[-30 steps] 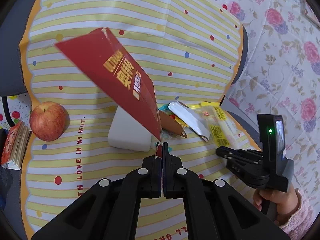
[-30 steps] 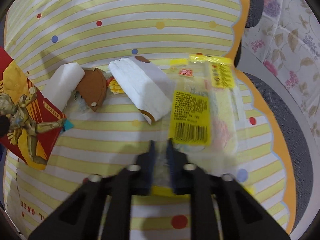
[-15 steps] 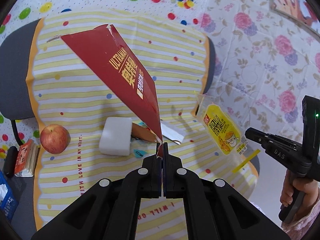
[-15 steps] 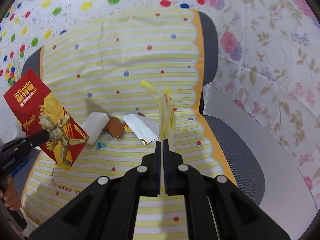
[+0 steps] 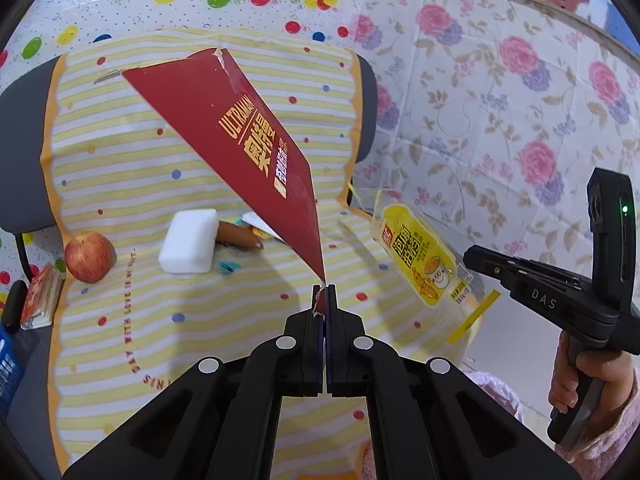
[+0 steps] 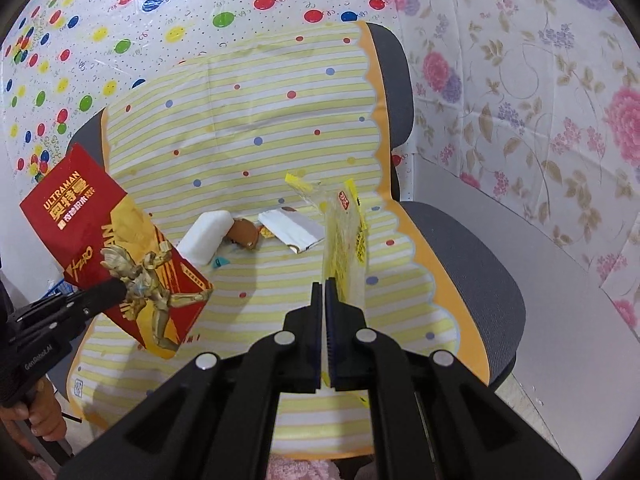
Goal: Collect trash
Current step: 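Carry the box and bag over the wastebasket and open both grippers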
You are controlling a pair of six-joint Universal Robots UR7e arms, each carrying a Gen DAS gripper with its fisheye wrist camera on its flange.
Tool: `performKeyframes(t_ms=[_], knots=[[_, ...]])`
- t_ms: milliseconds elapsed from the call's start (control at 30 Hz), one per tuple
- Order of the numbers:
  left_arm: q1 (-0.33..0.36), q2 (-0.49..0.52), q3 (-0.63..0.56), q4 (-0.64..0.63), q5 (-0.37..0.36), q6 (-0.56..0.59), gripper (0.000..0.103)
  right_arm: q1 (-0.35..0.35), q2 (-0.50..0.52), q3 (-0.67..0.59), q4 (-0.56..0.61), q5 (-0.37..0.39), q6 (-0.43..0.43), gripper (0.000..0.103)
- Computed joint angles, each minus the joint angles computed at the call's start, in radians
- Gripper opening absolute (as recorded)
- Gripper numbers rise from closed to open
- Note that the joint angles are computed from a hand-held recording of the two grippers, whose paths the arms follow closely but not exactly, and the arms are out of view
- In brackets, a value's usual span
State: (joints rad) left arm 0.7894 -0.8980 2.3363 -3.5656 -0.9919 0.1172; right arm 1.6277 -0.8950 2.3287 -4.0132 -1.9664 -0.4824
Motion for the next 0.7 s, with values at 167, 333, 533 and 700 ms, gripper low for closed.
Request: performKeyframes(t_ms=[167, 333, 533, 700], knots=[[-0.03, -0.002, 0.063, -0.027, -0.031, -0.025, 0.001, 0.004, 0.008, 0.06, -0.076, -0.01, -0.001, 0.002], [-0.075, 0.004, 0.101, -0.048, -0.055, -0.022, 0.001, 0.027, 0.015, 0.134, -0.191, -0.038, 0.004, 0.002], [-0.146, 0.049, 0.129, -0.057, -0.128, -0.022, 0.001, 0.057, 0.027, 0.245, -0.384, -0.101, 0.011, 0.002], [-0.199, 0.132, 0.109, -0.037, -0.213, -0.019, 0.001, 0.059, 0.07, 0.354, -0.591, -0.175, 0.023, 0.002]])
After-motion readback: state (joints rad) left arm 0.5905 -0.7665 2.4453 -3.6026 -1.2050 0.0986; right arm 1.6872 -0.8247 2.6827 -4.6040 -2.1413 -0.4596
